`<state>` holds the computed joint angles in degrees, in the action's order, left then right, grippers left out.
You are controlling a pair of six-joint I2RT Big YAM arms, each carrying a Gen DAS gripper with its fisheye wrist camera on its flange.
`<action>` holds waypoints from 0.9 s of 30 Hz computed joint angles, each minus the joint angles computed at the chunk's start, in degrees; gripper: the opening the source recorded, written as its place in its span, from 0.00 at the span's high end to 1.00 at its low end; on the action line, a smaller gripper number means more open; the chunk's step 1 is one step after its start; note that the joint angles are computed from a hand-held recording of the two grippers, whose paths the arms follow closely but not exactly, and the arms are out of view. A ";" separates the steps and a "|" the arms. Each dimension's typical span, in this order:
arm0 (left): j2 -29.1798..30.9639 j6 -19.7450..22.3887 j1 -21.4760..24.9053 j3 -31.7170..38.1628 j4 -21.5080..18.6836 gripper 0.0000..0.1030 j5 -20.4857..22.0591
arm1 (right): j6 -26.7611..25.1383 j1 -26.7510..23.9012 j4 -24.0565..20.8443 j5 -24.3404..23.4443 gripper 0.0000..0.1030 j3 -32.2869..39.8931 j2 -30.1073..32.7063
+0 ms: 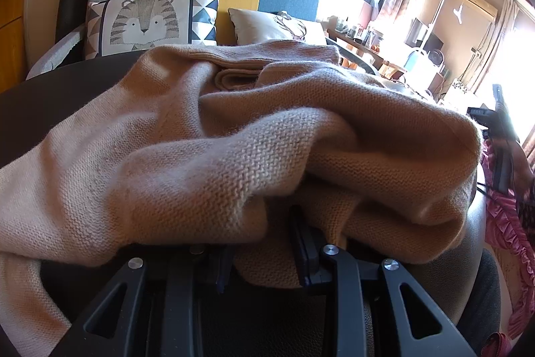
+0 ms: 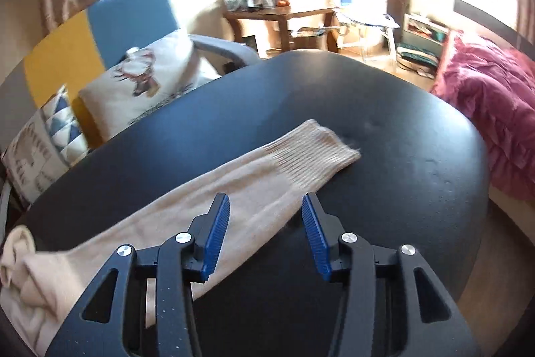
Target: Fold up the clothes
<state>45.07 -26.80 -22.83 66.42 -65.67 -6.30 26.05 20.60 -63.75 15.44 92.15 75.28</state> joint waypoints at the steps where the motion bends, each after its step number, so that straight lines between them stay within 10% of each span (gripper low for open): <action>1: 0.00 0.00 0.00 0.00 0.00 0.71 0.00 | -1.08 2.23 1.55 -2.06 0.53 -1.53 -0.97; 9: -0.54 -0.48 0.59 -0.51 0.54 0.71 1.40 | -1.99 13.11 5.65 -20.90 0.53 -6.55 -3.35; 16: -1.52 -0.86 3.03 -1.43 2.11 0.71 5.12 | 7.05 15.14 4.01 -21.62 0.44 -15.51 -11.10; 22: -3.18 -5.18 10.74 -2.71 3.89 0.70 18.12 | 14.62 17.16 9.88 -22.45 0.41 -21.73 -15.19; 27: -3.34 -8.45 6.78 -1.99 2.97 0.67 15.60 | 16.18 18.86 14.18 -24.52 0.41 -21.85 -13.54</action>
<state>41.72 -35.25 -16.05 64.43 -62.70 9.29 42.24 39.46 -49.56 -9.08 70.30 61.74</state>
